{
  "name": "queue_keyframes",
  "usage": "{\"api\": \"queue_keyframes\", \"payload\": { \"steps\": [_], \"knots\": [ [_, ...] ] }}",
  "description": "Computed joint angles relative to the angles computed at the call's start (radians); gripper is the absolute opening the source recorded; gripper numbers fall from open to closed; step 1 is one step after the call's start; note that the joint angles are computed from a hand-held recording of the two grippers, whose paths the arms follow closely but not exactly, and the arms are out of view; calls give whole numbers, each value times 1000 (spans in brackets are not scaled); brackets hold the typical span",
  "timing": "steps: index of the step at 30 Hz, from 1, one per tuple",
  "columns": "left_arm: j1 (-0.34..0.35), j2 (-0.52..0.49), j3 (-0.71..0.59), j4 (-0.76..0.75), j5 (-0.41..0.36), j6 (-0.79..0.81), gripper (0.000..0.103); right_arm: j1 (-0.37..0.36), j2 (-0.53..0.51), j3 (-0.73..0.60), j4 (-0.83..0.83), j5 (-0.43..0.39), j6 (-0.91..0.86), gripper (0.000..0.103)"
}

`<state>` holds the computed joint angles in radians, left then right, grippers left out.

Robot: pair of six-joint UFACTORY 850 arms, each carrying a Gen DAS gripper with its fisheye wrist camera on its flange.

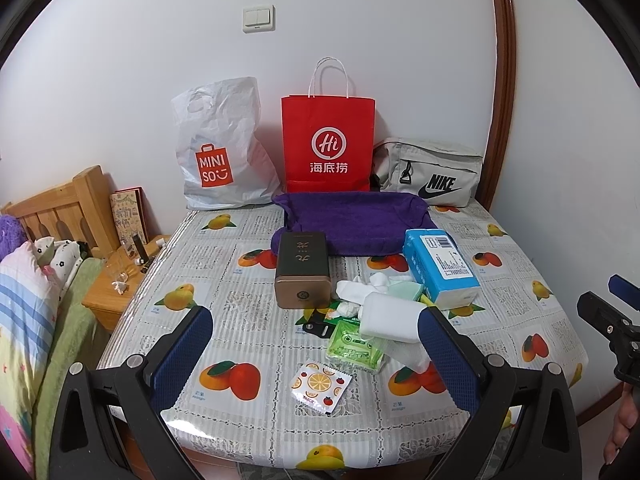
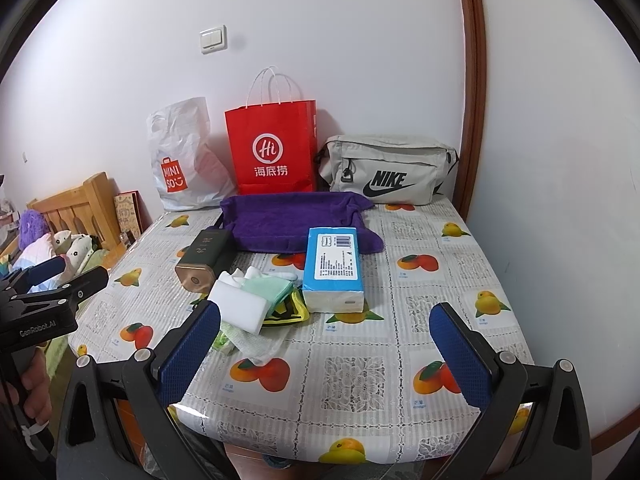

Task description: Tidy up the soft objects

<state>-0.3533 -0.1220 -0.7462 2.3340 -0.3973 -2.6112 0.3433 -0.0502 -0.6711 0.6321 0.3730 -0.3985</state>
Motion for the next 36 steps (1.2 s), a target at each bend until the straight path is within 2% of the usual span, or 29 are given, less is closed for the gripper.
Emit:
{"api": "queue_keyframes", "payload": {
  "steps": [7,11,13,18,23,26,29,32,36],
  "knots": [
    [24,-13,-27,-19,47,38,103,0,-28,-15,-42,-1,32,103],
    [43,-64,-54,-13,71,36,103,-8,-64,-31,-85,-7,72,103],
    [56,-92,-61,44,89,-5,103,-10,-81,-39,-105,-9,93,103],
    [81,-174,-89,78,134,-1,103,-25,-136,-59,-227,-11,209,103],
    [79,-245,-102,82,125,-1,99,-39,-205,-103,-330,-45,302,103],
    [83,-287,-115,146,120,-48,99,-41,-240,-121,-367,-44,340,103],
    [91,-343,-147,140,142,-38,99,-48,-272,-141,-435,-50,408,103],
    [101,-382,-167,266,169,-137,98,-51,-305,-167,-455,-64,426,103],
    [101,-420,-188,341,180,-182,98,-51,-350,-204,-484,-85,450,103]
  ]
}}
